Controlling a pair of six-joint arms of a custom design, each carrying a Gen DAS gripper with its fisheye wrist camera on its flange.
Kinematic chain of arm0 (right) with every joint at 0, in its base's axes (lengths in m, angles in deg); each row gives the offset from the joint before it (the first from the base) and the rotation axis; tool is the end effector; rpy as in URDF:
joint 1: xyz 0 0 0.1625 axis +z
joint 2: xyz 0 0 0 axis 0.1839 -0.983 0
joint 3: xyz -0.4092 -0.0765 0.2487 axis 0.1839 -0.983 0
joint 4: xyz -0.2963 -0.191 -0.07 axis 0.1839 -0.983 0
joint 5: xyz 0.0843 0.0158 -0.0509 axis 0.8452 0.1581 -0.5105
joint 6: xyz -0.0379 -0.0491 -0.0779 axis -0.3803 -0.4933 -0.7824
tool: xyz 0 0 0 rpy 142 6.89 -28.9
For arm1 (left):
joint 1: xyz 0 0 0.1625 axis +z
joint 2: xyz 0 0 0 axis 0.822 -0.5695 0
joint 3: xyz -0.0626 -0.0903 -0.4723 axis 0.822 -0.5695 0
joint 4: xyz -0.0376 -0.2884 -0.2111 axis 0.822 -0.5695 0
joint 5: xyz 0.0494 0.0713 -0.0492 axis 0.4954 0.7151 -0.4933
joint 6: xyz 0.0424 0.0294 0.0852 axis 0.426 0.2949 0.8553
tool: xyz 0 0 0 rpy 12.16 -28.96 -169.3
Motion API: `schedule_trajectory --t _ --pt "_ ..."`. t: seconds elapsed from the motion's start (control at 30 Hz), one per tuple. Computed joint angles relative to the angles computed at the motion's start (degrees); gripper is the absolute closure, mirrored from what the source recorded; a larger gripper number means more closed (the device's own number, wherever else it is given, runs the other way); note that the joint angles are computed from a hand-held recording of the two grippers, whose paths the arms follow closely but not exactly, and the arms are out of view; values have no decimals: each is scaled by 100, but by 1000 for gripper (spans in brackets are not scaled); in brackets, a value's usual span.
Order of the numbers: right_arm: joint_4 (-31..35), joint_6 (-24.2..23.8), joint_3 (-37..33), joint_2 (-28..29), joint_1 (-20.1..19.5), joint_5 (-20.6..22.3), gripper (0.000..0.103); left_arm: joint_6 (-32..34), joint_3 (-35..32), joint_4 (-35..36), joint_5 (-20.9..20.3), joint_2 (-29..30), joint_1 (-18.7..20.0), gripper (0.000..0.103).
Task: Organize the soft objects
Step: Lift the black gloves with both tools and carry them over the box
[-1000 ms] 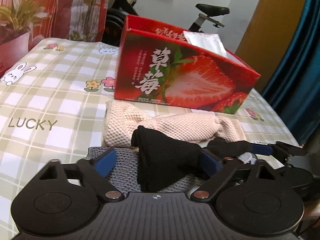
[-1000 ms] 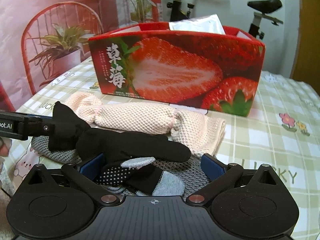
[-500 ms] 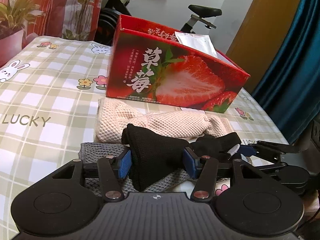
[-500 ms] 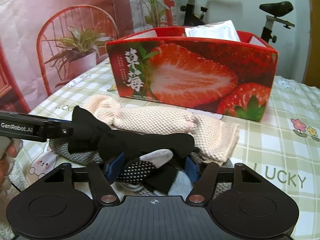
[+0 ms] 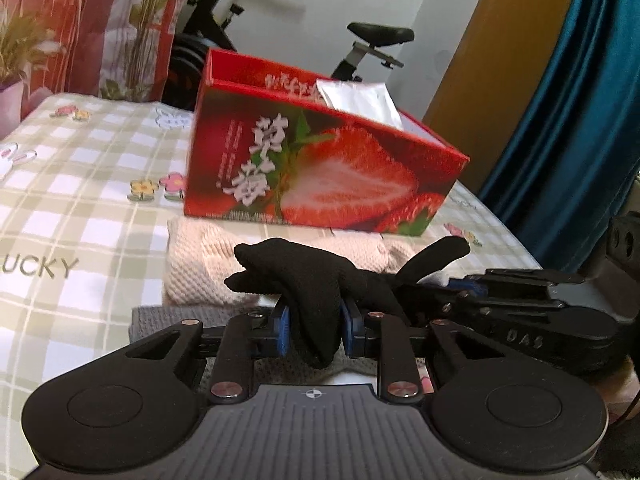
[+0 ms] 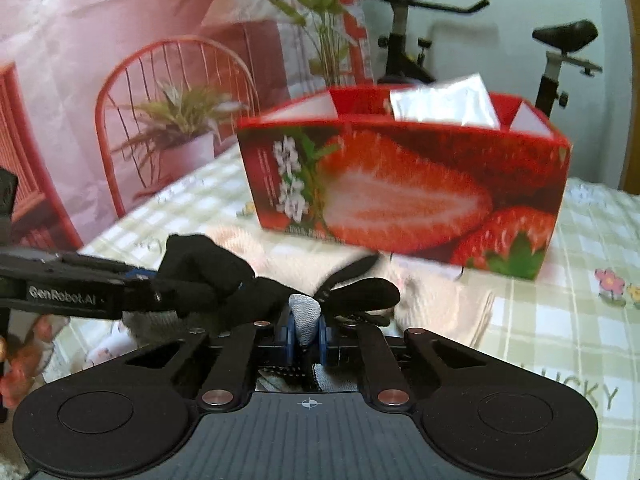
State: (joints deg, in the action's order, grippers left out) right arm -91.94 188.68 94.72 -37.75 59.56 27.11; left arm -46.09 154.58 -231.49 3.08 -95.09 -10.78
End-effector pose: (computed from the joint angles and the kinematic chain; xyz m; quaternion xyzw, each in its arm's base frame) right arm 0.0037 -0.3688 0.1704 0.1159 -0.8321 0.4668 0.2763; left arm -0.2741 -0.4891 -0.0694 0.3980 0.8908 -0.2143 0.0452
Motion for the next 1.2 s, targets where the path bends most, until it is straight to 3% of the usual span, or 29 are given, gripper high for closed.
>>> schedule_trajectory --t 0.37,0.73,0.9,1.2 --pt "-140 -301 -19 -470 211 -220 93 472 -135 -502 42 -41 -135 79" --pt "754 -752 -1139 -764 837 96 93 1048 -1359 -153 357 29 -378 77" --pt "1182 -970 -1825 -593 967 319 93 1178 -2158 436 443 215 -331 77" --pt "1924 -1088 -2901 -206 853 730 93 1113 -3439 1867 521 632 -125 73"
